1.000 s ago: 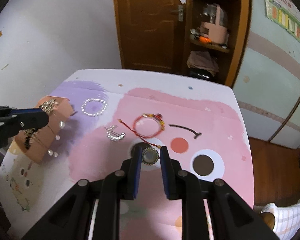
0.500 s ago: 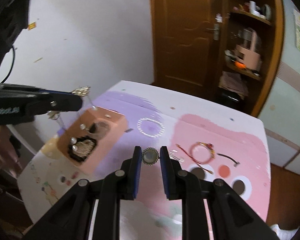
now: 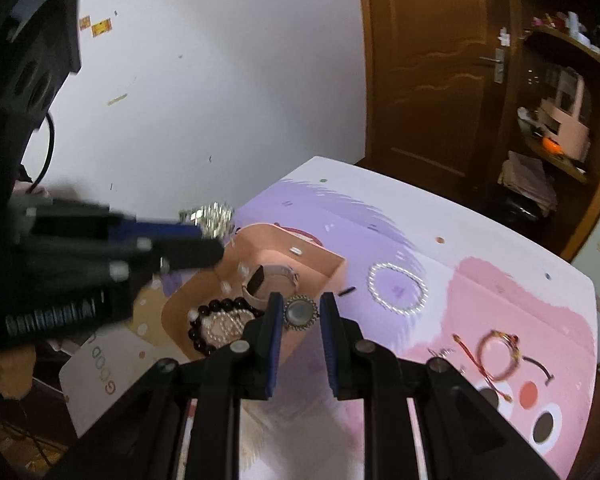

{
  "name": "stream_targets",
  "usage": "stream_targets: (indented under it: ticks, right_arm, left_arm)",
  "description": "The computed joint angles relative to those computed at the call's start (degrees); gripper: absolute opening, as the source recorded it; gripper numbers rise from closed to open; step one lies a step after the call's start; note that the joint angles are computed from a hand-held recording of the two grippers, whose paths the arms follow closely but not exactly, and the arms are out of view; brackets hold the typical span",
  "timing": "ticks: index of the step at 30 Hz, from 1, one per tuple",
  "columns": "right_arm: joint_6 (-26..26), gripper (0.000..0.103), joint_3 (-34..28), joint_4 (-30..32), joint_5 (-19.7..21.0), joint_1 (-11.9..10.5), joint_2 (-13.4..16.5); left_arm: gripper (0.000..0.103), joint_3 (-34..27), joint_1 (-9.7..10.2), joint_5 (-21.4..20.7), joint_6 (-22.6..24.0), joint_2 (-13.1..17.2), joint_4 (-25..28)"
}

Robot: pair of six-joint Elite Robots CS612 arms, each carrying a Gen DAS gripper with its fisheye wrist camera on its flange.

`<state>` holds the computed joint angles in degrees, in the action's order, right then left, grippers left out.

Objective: Organize jewelry
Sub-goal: 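Carry the gold comb with left gripper while right gripper carries the pearl brooch to the box, then open left gripper over the box while right gripper releases the pearl brooch inside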

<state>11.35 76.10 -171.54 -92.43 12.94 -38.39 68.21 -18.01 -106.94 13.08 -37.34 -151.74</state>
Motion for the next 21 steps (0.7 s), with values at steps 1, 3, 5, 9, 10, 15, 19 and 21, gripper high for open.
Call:
stream_targets:
  ticks: [1,3,5,9,10,15,19,21]
  right_arm:
    - [-0.20,0.018,-0.97,0.86,-0.04,0.04,0.54]
    - [-0.81,0.018,-2.79,2.12,-0.06,0.13,1.60]
    - [-1.29,0.018,-4.59,3.48,-0.01,0.18,2.68]
    - [-2.10,0.018,-8.20,6.23,0.75,0.06,4.90]
    - [-2.22,0.018,-8.85,6.89,1.05,0.00,5.29]
    - [-2.48,0.018,-11.63,9.74,3.39,-0.42,7.15]
    - [-2.61,0.018,-12.95,11.58,4.33,-0.60,8.06]
    - [-2.58,0.018,-13.45,12.30,5.21,-0.66,8.39]
  left_arm:
    - [0.015,-0.22,0.16,-0.12,-0.06,0.39,0.46]
    - [0.015,-0.40,0.35,-0.40,-0.04,0.91,1.15]
    - [0.015,-0.59,0.44,-0.27,0.10,1.41,1.59]
    - [0.015,-0.80,0.68,-1.07,0.56,2.17,2.28]
    - [0.015,-0.84,0.72,-1.27,0.65,2.33,2.42]
    - [0.015,-1.31,0.76,-1.57,0.97,3.21,2.96]
    - [0.015,-2.29,0.81,-1.85,0.49,4.15,3.92]
    - [0.015,-2.48,0.82,-2.02,0.14,4.42,4.22]
